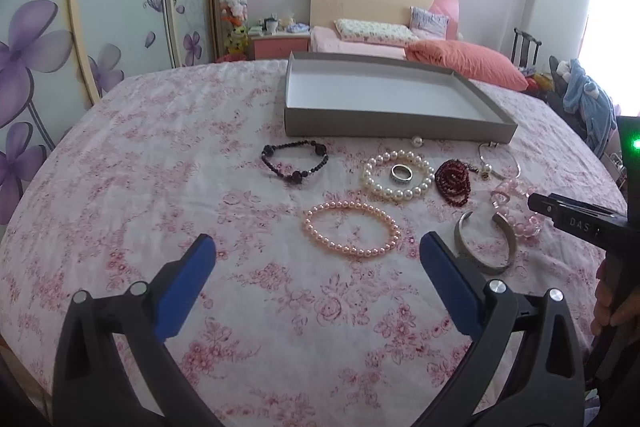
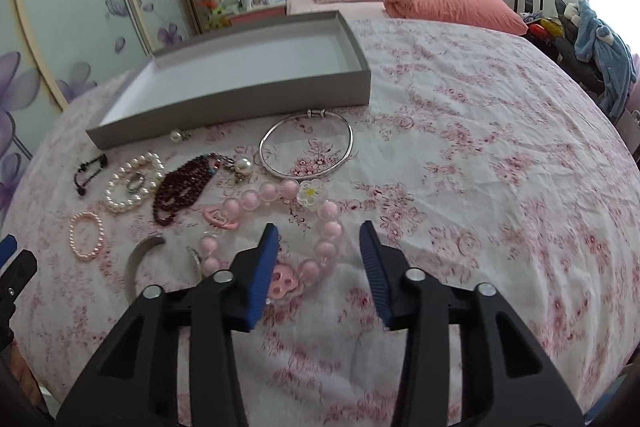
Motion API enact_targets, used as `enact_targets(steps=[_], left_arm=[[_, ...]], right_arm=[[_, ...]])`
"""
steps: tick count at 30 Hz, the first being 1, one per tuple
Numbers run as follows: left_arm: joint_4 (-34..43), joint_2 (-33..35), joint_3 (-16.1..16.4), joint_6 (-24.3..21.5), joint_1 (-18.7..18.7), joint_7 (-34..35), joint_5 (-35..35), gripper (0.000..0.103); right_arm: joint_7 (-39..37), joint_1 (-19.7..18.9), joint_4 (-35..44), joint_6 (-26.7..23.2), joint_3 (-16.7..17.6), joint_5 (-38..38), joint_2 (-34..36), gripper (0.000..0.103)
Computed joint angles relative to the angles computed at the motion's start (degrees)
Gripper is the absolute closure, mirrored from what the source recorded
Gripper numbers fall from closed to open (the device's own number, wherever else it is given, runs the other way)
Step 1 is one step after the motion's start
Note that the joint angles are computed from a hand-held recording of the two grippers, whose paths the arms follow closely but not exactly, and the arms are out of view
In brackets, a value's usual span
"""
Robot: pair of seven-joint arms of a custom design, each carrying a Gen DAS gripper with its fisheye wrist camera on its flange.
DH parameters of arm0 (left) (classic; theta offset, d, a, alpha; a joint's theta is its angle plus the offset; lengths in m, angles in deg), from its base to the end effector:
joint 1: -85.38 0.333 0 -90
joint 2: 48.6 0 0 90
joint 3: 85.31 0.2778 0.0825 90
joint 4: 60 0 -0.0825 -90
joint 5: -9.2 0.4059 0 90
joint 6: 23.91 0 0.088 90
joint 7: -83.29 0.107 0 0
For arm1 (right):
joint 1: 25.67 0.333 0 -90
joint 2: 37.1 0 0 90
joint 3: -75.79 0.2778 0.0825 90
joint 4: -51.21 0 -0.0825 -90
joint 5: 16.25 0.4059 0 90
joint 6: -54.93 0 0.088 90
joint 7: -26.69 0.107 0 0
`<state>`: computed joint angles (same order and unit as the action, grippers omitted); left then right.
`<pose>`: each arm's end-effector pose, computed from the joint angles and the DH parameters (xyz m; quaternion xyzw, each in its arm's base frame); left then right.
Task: Organize jewelry
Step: 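Grasp the pink large-bead bracelet with the right tool while the left tool grasps the pink pearl bracelet, then carry both bracelets into the gray tray and open both tools to release them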
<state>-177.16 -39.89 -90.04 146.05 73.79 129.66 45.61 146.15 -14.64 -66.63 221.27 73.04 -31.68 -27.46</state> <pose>0.5944 -0.2146 0.3986 -0.6166 0.6823 -0.3044 0.2481 0.6254 0.1080 0.3817 -0.6220 0.7062 -0.2141 0.2618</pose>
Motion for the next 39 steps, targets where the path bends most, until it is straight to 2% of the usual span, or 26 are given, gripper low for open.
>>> enact_targets(steps=[2,4,6,14,17,20,24,26,33,39], left_arm=[[1.36,1.04,-0.83,-1.66,0.38,2.42,-2.35,0.004],[2.83,2.28,-1.61,-3.09,0.81,5.48,-5.46,0.006],[4.51,3.68,-2.11,-4.81,0.95,8.17,-8.4,0.011],[9.78,8.1,-3.17,-9.99,1.82,15.16,-19.36,0.04],[10.66,8.69,-1.91,-9.93,0.74,14.47,-18.92,0.05],[11.15,9.07,-1.38,-10.07,0.18,14.31,-18.69,0.064],[10.95,9.03,-2.23,-9.79,0.74,16.51,-20.59,0.087],[10.92,9.13,-2.85,-9.47,1.24,18.08,-22.28,0.093],[9.53,8.14,-2.95,-7.85,1.49,20.68,-24.85,0.097],[5.87,5.27,-3.04,-2.38,1.96,22.28,-25.54,0.097]], right_arm=[[-0.13,0.21,1.25,-1.93,-0.11,-0.54,0.91,0.071],[3.36,1.42,1.21,-1.61,-1.61,-4.62,0.95,0.081],[3.94,1.31,0.68,-1.18,-1.57,-5.51,0.59,0.089],[3.22,0.06,-2.22,3.79,-0.94,-3.77,-1.38,0.089],[2.76,-0.01,-2.0,4.42,-0.85,-3.89,-1.31,0.089],[2.08,-0.09,-2.1,4.64,-0.57,-3.14,-1.47,0.089],[1.68,-0.14,-2.05,4.69,-0.6,-2.67,-1.46,0.089],[1.67,-0.17,-2.17,5.06,-0.69,-2.62,-1.5,0.089],[5.4,0.64,-3.64,8.8,-2.44,-7.14,-3.43,0.089],[8.1,0.39,-4.62,11.82,-2.55,-11.3,-5.09,0.089]])
